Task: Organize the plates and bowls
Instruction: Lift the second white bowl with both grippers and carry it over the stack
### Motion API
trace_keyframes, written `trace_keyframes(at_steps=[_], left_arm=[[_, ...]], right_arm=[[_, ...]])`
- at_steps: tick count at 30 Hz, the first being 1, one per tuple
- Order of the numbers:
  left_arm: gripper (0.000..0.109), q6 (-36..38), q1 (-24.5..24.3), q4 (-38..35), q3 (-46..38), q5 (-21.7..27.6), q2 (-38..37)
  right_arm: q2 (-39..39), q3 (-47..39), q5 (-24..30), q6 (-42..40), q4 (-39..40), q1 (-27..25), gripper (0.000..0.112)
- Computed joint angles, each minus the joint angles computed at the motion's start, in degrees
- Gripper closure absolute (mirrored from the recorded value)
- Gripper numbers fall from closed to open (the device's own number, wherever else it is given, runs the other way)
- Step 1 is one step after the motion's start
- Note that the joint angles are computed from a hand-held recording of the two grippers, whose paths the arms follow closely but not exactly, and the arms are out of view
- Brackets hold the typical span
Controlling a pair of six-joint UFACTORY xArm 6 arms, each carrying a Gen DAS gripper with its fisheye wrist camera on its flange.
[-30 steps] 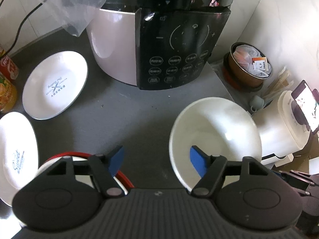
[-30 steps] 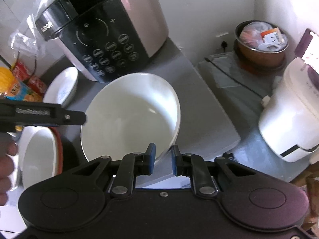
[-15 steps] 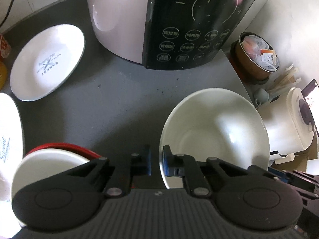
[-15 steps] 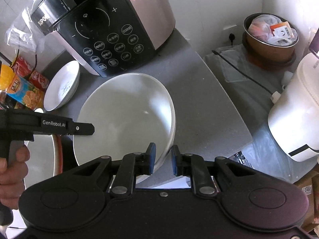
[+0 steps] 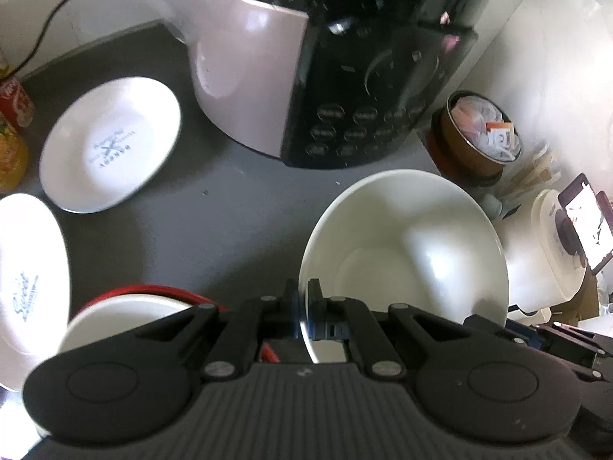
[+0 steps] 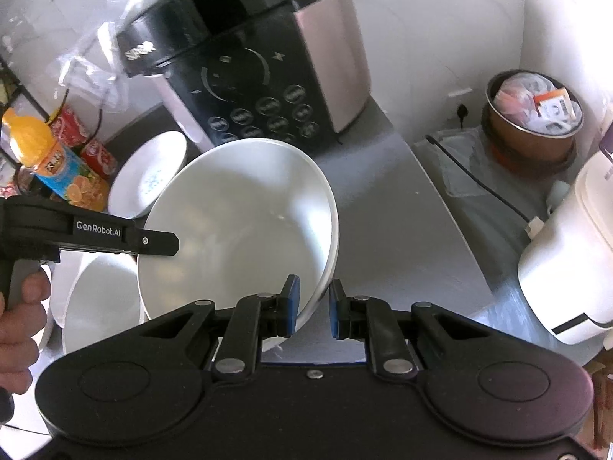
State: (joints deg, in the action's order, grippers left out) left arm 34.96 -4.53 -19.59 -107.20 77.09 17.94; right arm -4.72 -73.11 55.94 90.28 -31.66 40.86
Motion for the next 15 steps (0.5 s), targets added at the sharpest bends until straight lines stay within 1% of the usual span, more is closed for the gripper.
trace_keyframes(at_steps=[6,10,15], left_arm=[[0.105,0.2,2.4,-0.7,-2.7,1.6,0.4],[0.105,-0.8,5.0,-2.1,-10.0,7.1,3.9],[0.105,-0.1,7.1,-3.6,-14.2,8.9,5.5]], right_arm=[[2.8,-5.1,1.4,-1.4,-1.2,1.3,0.096],[4.9,-9.2,2.6,-3.2,-3.0,2.3,0.096],[8.1,-14.6,5.0,-4.8,-4.6,3.3,0.096]])
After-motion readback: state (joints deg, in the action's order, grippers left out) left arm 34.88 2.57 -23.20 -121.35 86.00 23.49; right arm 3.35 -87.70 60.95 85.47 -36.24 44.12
